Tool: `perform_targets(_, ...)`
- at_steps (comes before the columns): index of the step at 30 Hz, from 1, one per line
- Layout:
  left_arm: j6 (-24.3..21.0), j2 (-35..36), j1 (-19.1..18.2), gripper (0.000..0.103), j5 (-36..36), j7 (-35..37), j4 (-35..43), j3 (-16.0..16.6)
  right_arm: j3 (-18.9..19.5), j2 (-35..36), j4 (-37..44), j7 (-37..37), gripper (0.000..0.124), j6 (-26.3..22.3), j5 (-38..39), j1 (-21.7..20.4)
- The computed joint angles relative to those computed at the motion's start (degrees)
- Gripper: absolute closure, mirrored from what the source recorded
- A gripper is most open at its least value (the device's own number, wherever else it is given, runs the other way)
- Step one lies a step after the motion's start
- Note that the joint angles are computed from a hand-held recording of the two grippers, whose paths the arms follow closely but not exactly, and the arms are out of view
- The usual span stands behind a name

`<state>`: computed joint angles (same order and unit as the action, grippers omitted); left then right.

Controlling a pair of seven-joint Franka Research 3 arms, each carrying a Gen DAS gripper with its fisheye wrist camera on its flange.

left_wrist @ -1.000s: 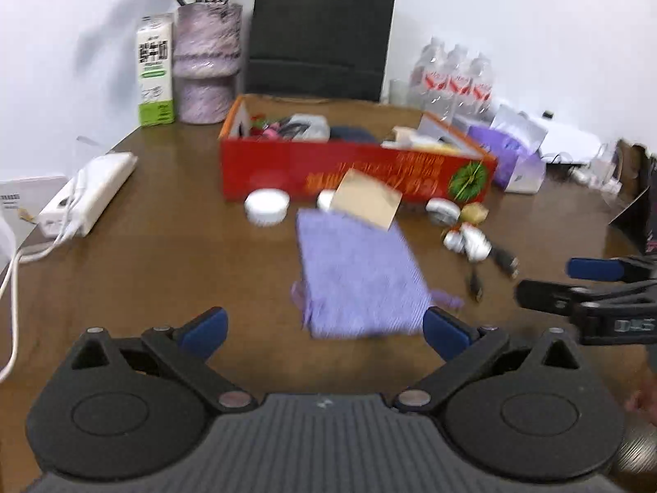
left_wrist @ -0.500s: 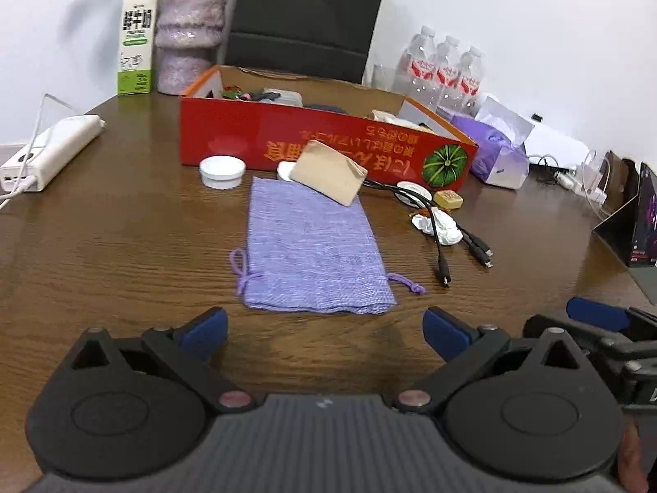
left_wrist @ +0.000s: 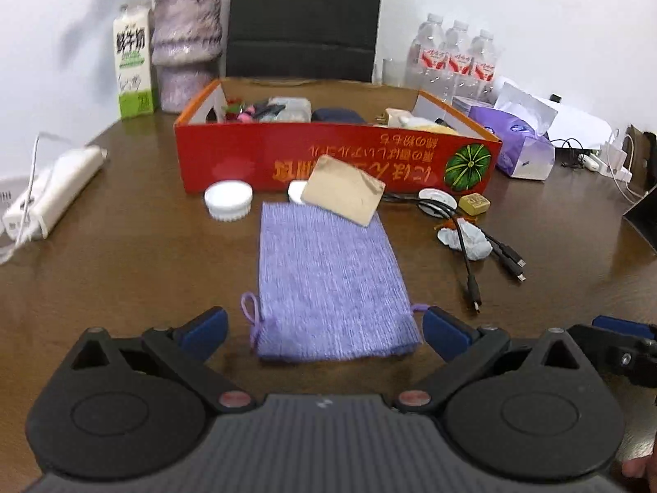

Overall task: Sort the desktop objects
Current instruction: 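Withdraw both tools from the box back over the table, then grasp the white round lid with the left tool while the right tool grasps the beige paper pouch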

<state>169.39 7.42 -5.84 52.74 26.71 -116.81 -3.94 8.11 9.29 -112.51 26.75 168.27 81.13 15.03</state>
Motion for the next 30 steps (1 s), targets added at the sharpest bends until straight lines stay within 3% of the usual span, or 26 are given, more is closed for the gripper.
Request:
perform_targets(2,-0.13,0.58,0.55,0.000,-1.63,3.30,0.51,-0.34,-0.46,0.32,0.23,3.50,0.021,-1.08,-3.52,0.05)
perform_targets(3,0.56,1.01,1.18,0.000,-3.98,5.69,0.54,-0.69,-1.09,0.59,0.51,7.16,0.023,-2.55,-8.93,0.18)
perform_targets(6,3.49,3.14,2.84,0.000,-11.72,12.08,1.63,-1.53,-0.97,1.75,1.42,11.40,0.035,1.81,-18.61,1.25)
perform_targets(8,1.32,5.76,3.15,0.000,-15.85,17.32,5.56,-2.09,-1.59,3.81,3.86,15.87,0.039,2.95,-26.48,2.00)
perform_targets(11,-3.54,10.18,1.83,0.000,-18.34,21.42,12.81,-1.02,-3.83,8.43,11.07,24.20,0.045,-0.44,-38.76,3.41)
perform_targets(13,-3.32,11.93,2.07,0.000,-20.34,25.64,15.05,-1.03,-4.72,12.34,17.11,27.70,0.045,-1.78,-45.17,4.58)
perform_targets(14,-0.91,12.12,0.65,0.000,-17.49,23.54,14.90,1.48,-4.56,14.16,19.92,28.60,0.046,-2.43,-47.36,4.78)
perform_targets(15,-0.03,12.21,-2.13,0.000,-13.36,19.20,15.11,5.51,-4.14,15.93,22.79,29.30,0.047,-3.50,-49.07,4.65)
perform_targets(16,-0.63,12.28,-3.38,0.000,-10.61,15.86,15.42,7.55,-3.81,18.15,26.35,30.55,0.047,-5.10,-50.83,4.73)
perform_targets(17,-1.70,12.41,-2.98,0.000,-10.71,15.10,15.74,7.58,-2.99,20.24,29.56,31.16,0.047,-6.49,-51.94,4.36)
perform_targets(20,-0.82,13.30,2.87,0.001,-19.23,21.34,16.10,2.61,-1.40,27.53,40.06,33.15,0.052,-10.00,-55.96,4.42)
perform_targets(23,-1.76,15.47,2.69,0.003,-19.44,21.18,18.97,4.00,-2.73,34.04,49.72,37.34,0.074,-14.54,-60.95,6.25)
perform_targets(25,-1.73,16.47,4.00,0.012,-21.63,23.57,19.75,2.80,-1.66,35.24,50.42,37.45,0.086,-13.70,-61.59,5.78)
perform_targets(27,-0.25,16.82,1.61,0.023,-19.63,20.78,19.72,5.90,1.11,34.60,48.33,35.60,0.116,-11.68,-59.69,3.88)
perform_targets(29,0.55,16.61,0.94,0.047,-18.46,19.73,19.38,6.87,4.34,33.08,44.74,32.21,0.118,-6.52,-56.57,1.80)
perform_targets(30,1.07,16.35,1.23,0.055,-18.71,19.58,18.97,6.67,5.93,32.31,43.17,30.55,0.120,-4.02,-54.91,0.78)
